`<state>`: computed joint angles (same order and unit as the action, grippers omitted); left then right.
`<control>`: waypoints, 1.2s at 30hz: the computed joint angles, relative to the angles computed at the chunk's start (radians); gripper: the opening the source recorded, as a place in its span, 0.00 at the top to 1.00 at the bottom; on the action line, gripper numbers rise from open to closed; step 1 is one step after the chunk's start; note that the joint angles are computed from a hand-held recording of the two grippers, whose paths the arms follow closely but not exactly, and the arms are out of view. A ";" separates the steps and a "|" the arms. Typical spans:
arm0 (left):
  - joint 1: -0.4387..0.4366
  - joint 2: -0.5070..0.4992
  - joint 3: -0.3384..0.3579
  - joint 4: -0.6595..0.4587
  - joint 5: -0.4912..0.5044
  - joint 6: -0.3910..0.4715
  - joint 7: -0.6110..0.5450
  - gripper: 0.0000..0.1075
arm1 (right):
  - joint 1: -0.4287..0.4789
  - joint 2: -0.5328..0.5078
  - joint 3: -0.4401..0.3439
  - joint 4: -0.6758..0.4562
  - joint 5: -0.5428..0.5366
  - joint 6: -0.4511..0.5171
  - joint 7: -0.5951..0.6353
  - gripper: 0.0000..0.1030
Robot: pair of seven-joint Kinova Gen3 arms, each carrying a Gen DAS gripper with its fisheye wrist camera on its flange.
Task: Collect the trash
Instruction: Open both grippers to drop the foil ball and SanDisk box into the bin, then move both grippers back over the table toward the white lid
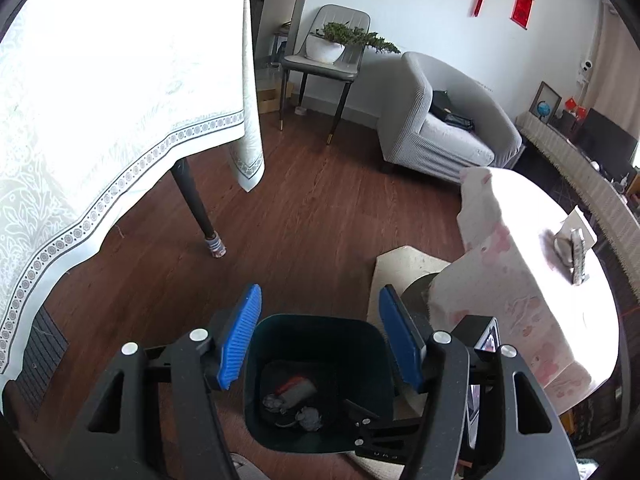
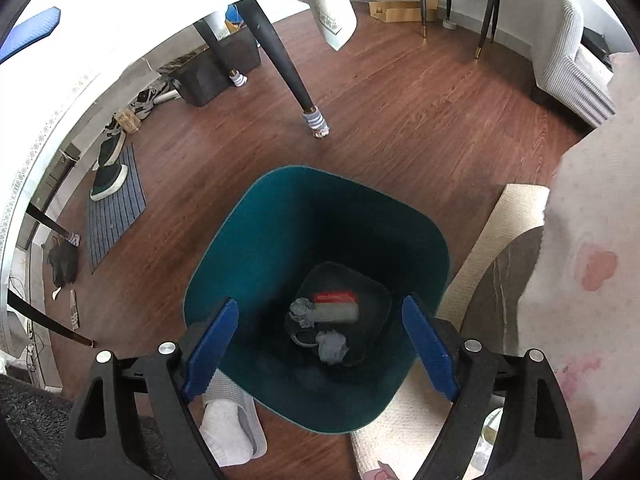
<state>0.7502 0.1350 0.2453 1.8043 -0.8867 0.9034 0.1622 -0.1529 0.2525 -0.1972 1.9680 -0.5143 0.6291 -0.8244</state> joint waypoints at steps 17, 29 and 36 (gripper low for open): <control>0.085 0.056 -0.001 -0.125 -0.142 0.051 0.072 0.34 | 0.144 -0.252 0.192 0.004 -0.335 0.145 0.429 0.17; 0.180 0.191 -0.074 -0.301 -0.135 0.004 -0.022 0.25 | 0.279 -0.270 0.319 -0.020 -0.355 0.215 0.539 0.17; 0.232 0.284 -0.127 -0.426 -0.089 -0.038 -0.120 0.21 | 0.380 -0.261 0.375 -0.032 -0.366 0.256 0.612 0.17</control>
